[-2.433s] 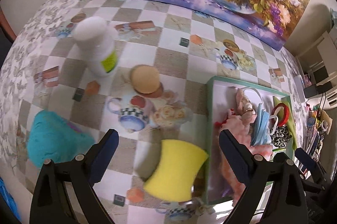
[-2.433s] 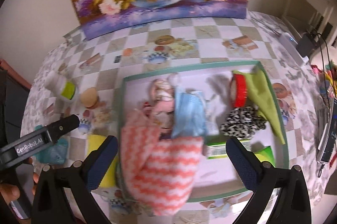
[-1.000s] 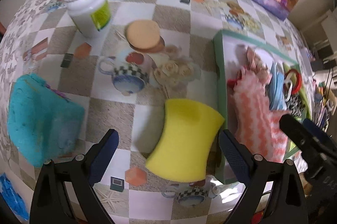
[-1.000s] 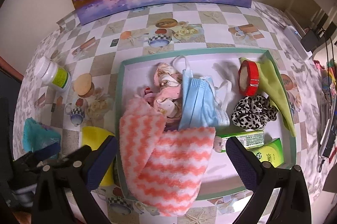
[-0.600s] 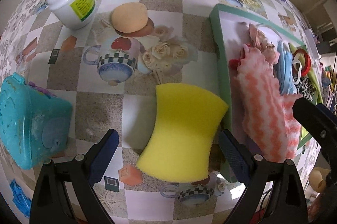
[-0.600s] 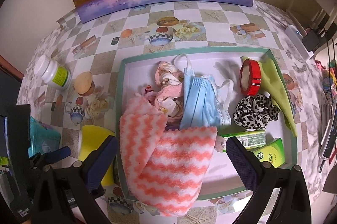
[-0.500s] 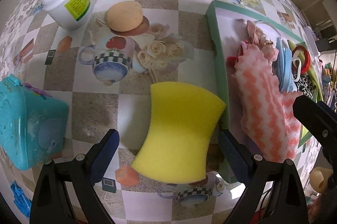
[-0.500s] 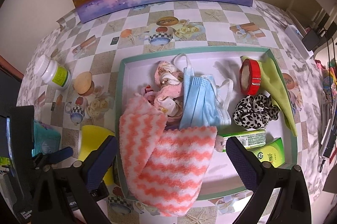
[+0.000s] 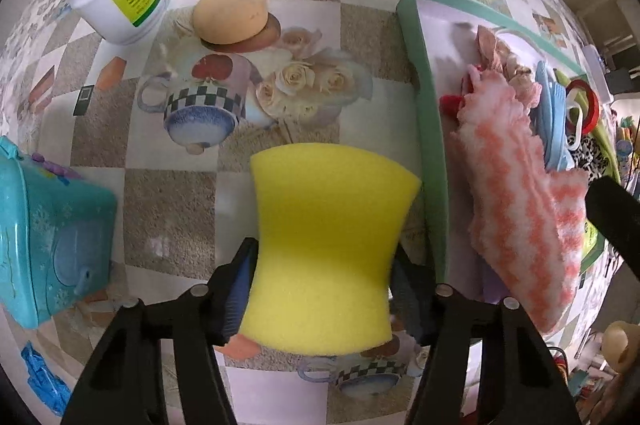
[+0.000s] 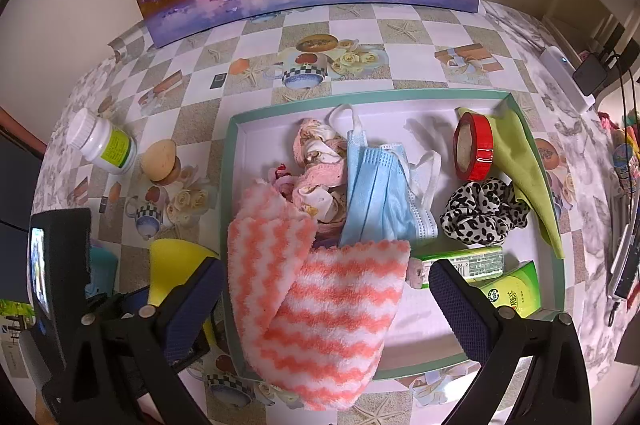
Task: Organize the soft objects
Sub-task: 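Lift the yellow sponge with the left gripper while the right gripper grasps the tan sponge ball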
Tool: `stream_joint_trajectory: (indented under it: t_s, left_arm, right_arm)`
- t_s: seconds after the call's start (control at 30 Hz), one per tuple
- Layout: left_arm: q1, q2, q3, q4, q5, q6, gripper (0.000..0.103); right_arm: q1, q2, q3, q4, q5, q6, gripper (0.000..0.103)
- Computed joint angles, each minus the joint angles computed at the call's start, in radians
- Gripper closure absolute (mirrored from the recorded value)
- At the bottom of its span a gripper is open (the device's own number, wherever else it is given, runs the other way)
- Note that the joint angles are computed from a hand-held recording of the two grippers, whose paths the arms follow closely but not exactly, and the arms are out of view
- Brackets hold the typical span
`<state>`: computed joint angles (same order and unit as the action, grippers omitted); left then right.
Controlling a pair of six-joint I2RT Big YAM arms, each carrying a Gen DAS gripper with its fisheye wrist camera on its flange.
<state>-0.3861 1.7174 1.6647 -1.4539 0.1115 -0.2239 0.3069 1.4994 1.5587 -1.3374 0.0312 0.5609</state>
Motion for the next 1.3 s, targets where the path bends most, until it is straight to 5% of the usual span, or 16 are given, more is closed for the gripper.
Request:
stream_joint_trajectory:
  t_s: [0.6,0.93,1.3]
  left_arm:
    - [0.111,-0.027,0.094,0.044,0.067,-0.03,0.041]
    - [0.18,-0.02,0.165,0.086,0.029,-0.062,0.041]
    - [0.259,0.014,0.198,0.129,-0.092,-0.136,0.041]
  right_arm:
    - [0.008,-0.013,0.014,0.063,0.052,0.012,0.0]
    - [0.035,0.036,0.074,0.152,0.046,-0.007,0.0]
    - [0.115,0.178,0.175,0.236,-0.003,-0.05,0.0]
